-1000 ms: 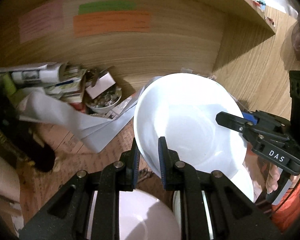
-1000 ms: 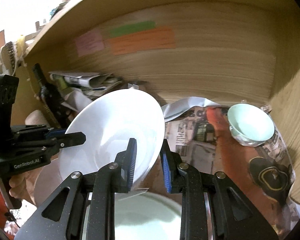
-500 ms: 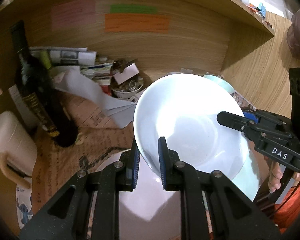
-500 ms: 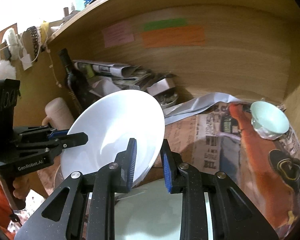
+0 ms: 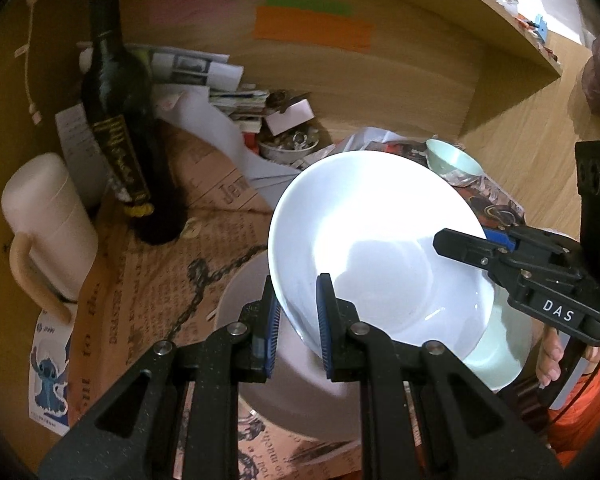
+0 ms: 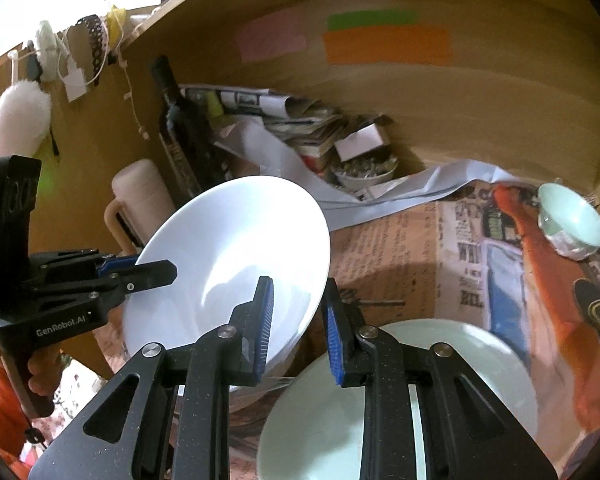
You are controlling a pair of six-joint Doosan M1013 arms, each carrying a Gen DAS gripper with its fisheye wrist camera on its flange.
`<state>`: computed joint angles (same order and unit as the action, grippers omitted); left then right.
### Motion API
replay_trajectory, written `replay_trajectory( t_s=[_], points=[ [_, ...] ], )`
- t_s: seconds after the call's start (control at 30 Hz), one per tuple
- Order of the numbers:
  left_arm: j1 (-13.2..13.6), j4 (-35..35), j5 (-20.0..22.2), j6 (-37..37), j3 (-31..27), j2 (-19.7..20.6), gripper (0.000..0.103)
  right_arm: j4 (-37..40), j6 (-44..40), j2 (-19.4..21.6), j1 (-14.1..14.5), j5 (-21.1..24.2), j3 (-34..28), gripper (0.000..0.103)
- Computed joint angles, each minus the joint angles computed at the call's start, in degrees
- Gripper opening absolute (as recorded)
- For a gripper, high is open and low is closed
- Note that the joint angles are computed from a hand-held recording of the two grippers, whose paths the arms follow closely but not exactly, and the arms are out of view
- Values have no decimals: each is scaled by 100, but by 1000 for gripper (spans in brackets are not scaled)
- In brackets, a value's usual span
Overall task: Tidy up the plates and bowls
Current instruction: 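Lift the white bowl and carry it over the mauve bowl with both tools, then lower the white bowl into the mauve bowl and open both tools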
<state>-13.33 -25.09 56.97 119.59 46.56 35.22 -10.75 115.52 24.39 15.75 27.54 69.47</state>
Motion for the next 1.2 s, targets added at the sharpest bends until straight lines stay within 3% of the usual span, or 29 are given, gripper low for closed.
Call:
replay_trajectory(
  t_s=[0.33,0.93,1.2],
  points=[
    [64,239,-151,-138,231,-72,17,685,-619,171,13,243,-151,23],
    [90,382,-62,-101,243,-37,17,1031,-997,283,-4,541,-307,24],
    [6,751,-198,-240,284,-80,17,196,-673,360,125,762,-439,24]
  ],
)
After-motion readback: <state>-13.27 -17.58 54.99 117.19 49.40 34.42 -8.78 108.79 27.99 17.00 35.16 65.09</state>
